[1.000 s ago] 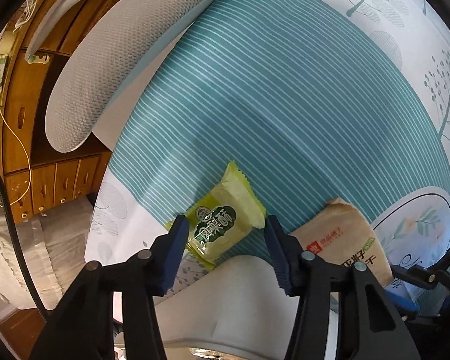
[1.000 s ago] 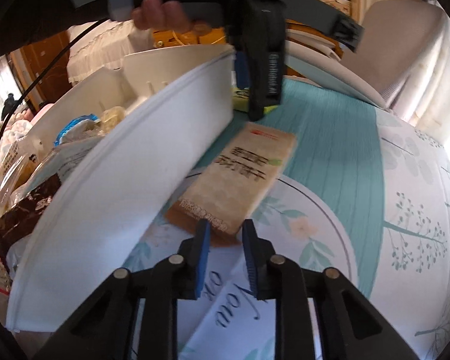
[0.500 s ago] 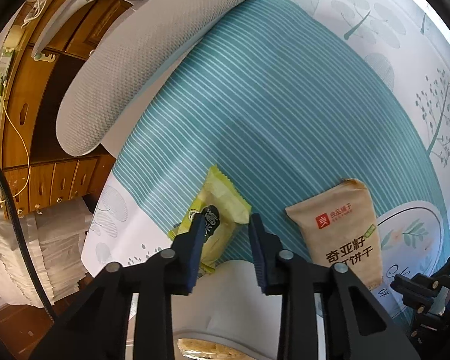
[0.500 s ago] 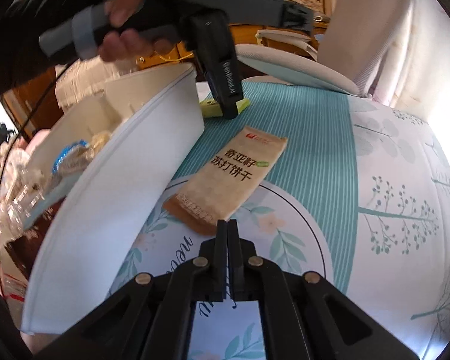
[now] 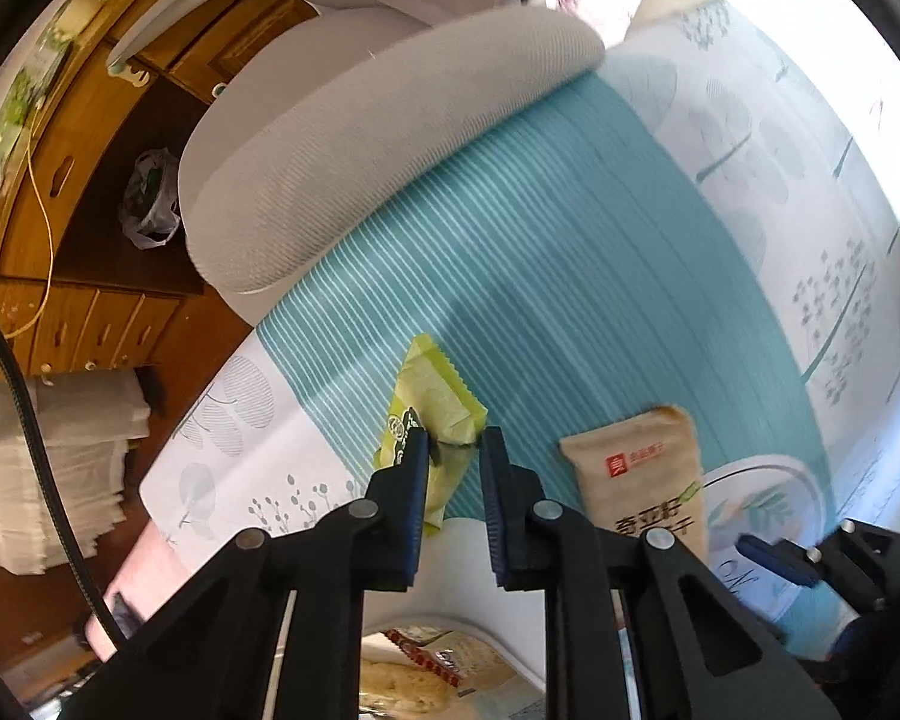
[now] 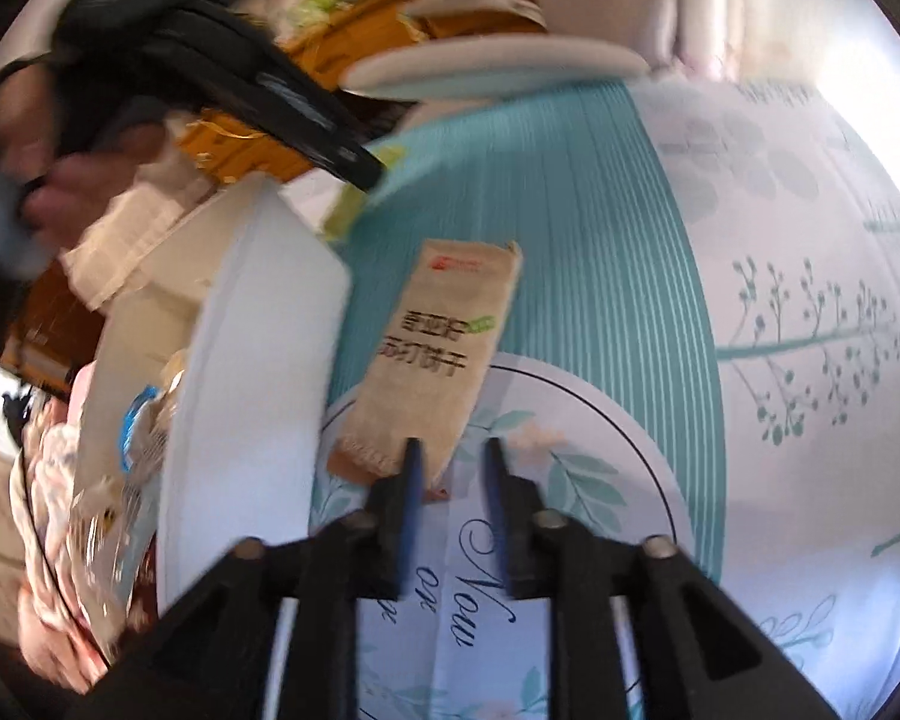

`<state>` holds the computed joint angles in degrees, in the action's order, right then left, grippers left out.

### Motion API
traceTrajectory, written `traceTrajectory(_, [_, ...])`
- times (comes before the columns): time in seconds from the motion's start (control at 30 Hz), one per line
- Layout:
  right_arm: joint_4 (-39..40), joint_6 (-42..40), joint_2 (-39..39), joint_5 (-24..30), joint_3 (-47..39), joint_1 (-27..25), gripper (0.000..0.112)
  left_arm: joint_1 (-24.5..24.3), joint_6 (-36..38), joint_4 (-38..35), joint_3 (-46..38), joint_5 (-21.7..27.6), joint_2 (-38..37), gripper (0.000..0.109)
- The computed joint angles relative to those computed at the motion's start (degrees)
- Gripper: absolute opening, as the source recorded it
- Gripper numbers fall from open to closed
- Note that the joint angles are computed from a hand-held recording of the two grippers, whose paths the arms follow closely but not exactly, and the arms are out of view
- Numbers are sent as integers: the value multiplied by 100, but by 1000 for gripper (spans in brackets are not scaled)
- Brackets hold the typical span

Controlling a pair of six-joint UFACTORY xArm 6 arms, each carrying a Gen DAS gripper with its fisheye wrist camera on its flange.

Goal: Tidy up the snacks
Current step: 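Close the left tool on the yellow-green candy and lift it, then carry the candy into the white tray and open the left tool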

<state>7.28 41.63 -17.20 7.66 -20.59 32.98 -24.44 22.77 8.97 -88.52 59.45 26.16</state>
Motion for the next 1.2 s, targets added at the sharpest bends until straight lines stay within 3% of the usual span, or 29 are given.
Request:
traceTrajectory(0.03, [140, 61, 52, 55, -57, 0, 36, 30, 54, -117, -45, 19, -3, 14])
traceTrajectory(0.13, [919, -145, 126, -34, -138, 63, 38, 135, 245, -616, -42, 53, -175, 13])
traceTrajectory(0.2, [1150, -52, 219, -5, -275, 36, 48, 213, 375, -931, 3, 55, -315, 13])
traceTrajectory(0.27, [984, 290, 325, 106, -419, -21, 58, 301, 519, -1290, 82, 76, -527, 13])
traceTrajectory(0.37, [644, 727, 558, 436, -782, -124, 63, 452, 759, -1799, 226, 96, -874, 13])
traceTrajectory(0.5, [804, 759, 1013, 954, -1353, -214, 63, 673, 1031, -2322, 345, 266, -1311, 13])
traceTrajectory(0.8, [168, 1425, 1514, 1706, -2082, -238, 63, 1409, 1641, -3090, 706, 485, -2228, 13])
traceTrajectory(1.03, [158, 1405, 1576, 1948, -2187, -311, 63, 2040, 1762, -3502, 1033, 635, -2792, 13])
traceTrajectory(1.2, [1153, 696, 1634, 1506, -2024, -288, 63, 2460, 1629, -3460, 1299, 777, -2977, 13])
